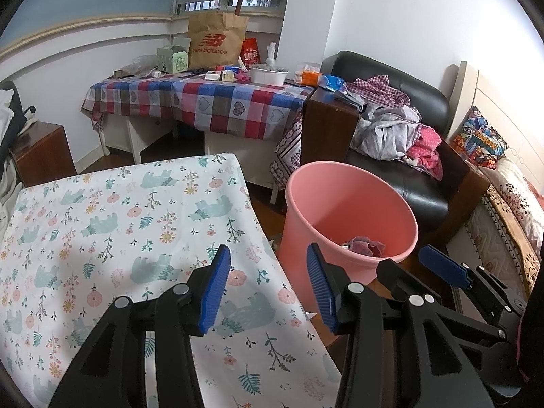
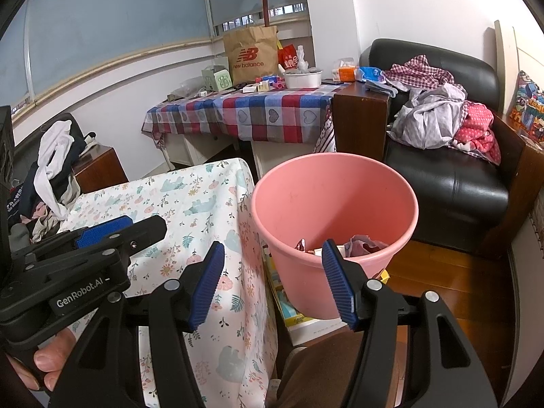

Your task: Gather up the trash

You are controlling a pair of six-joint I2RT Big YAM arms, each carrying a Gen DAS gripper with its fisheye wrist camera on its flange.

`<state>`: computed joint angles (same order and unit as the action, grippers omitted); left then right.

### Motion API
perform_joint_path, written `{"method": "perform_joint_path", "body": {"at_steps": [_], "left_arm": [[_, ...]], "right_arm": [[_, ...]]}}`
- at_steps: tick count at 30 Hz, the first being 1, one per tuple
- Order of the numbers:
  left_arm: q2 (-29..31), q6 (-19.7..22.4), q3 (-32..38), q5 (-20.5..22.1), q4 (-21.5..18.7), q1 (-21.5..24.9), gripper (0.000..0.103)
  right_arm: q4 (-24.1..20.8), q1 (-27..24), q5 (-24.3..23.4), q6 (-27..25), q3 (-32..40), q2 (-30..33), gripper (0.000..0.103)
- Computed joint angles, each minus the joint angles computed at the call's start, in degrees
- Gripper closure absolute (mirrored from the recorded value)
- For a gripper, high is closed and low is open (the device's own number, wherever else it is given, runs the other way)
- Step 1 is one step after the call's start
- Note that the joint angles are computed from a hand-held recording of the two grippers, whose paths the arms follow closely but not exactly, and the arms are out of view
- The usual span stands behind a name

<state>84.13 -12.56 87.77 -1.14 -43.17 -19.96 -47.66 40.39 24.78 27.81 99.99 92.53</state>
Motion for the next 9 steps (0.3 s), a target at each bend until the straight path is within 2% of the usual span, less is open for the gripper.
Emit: {"method": "perform_joint_path", "body": {"at_steps": [9], "left_arm": [[0.48,0.19,0.4,0.26,-0.45,0.32,0.057]], "right_arm": [[-0.23,-0.08,-0.23,0.12,0.33,0.19,0.043]]}}
